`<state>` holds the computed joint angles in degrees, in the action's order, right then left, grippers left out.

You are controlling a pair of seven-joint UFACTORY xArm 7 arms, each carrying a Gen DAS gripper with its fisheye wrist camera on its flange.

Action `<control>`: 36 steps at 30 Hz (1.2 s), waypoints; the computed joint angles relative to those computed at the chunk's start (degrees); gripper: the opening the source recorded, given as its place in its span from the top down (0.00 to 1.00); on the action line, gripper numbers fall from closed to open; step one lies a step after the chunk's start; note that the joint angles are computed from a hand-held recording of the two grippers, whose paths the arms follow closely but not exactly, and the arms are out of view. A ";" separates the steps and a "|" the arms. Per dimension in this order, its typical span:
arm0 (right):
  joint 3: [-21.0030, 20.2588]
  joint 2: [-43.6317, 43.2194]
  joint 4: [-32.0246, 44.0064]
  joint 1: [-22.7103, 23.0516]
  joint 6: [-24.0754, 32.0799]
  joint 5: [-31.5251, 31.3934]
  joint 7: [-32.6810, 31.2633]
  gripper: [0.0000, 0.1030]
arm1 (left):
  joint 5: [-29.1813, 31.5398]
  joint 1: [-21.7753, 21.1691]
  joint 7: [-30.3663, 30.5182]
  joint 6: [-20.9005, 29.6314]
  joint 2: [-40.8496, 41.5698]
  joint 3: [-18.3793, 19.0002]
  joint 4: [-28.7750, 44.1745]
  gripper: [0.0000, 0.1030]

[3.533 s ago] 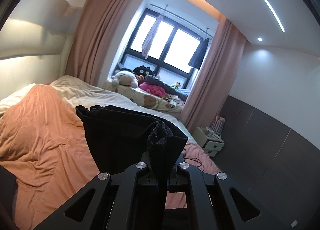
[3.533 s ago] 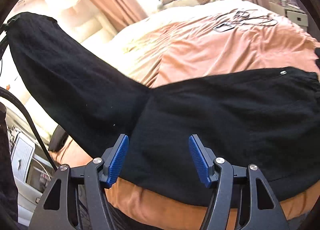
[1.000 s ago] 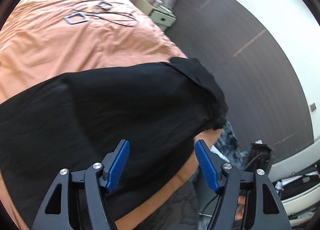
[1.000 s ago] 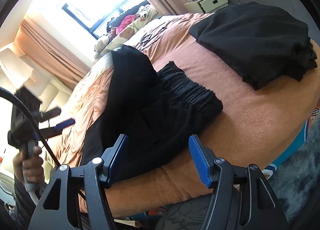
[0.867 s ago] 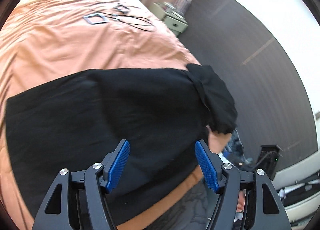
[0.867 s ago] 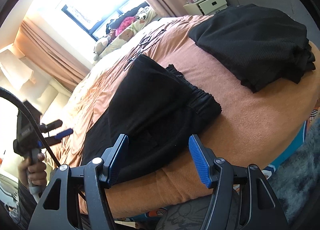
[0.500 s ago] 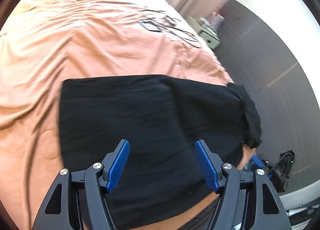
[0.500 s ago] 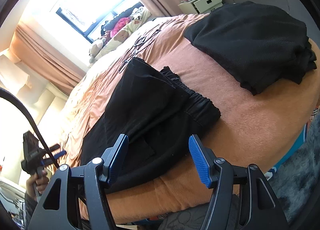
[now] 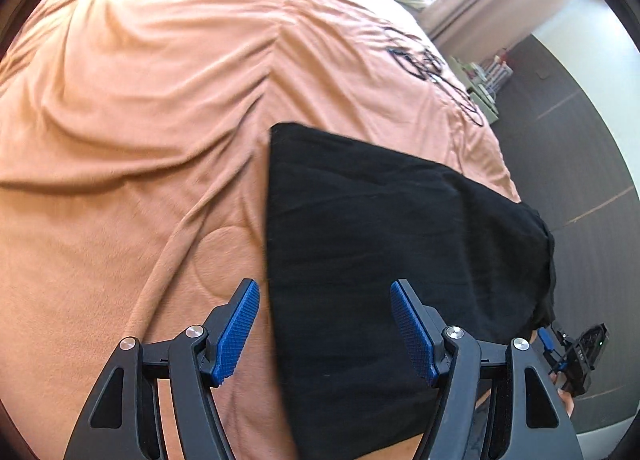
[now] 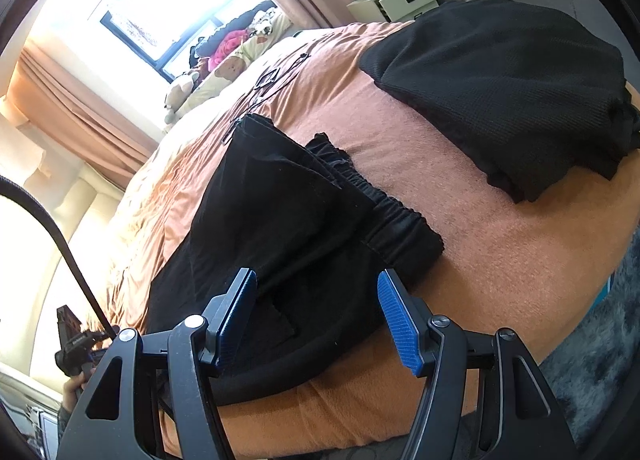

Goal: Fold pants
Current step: 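Close the right tool on the waistband while the left tool closes on the pants edge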

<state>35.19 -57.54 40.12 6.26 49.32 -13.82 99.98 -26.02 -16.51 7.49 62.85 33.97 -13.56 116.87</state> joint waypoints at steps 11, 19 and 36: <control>-3.97 2.64 -2.67 -0.82 -8.19 -0.04 -1.28 0.40 | -2.74 1.11 -0.48 1.46 4.76 -1.08 1.57 0.33; -6.74 3.39 -7.44 -1.49 -15.86 3.18 2.56 0.41 | -4.12 1.24 -0.87 0.41 5.72 -1.55 1.19 0.34; -0.24 -3.35 -2.86 -2.34 -7.95 2.11 4.27 0.98 | -5.65 1.67 -0.79 -1.15 3.44 -2.01 -2.20 0.38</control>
<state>34.94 -60.89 37.26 3.92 41.37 -11.71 104.24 -31.67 -14.85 6.70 61.70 37.41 -15.57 114.67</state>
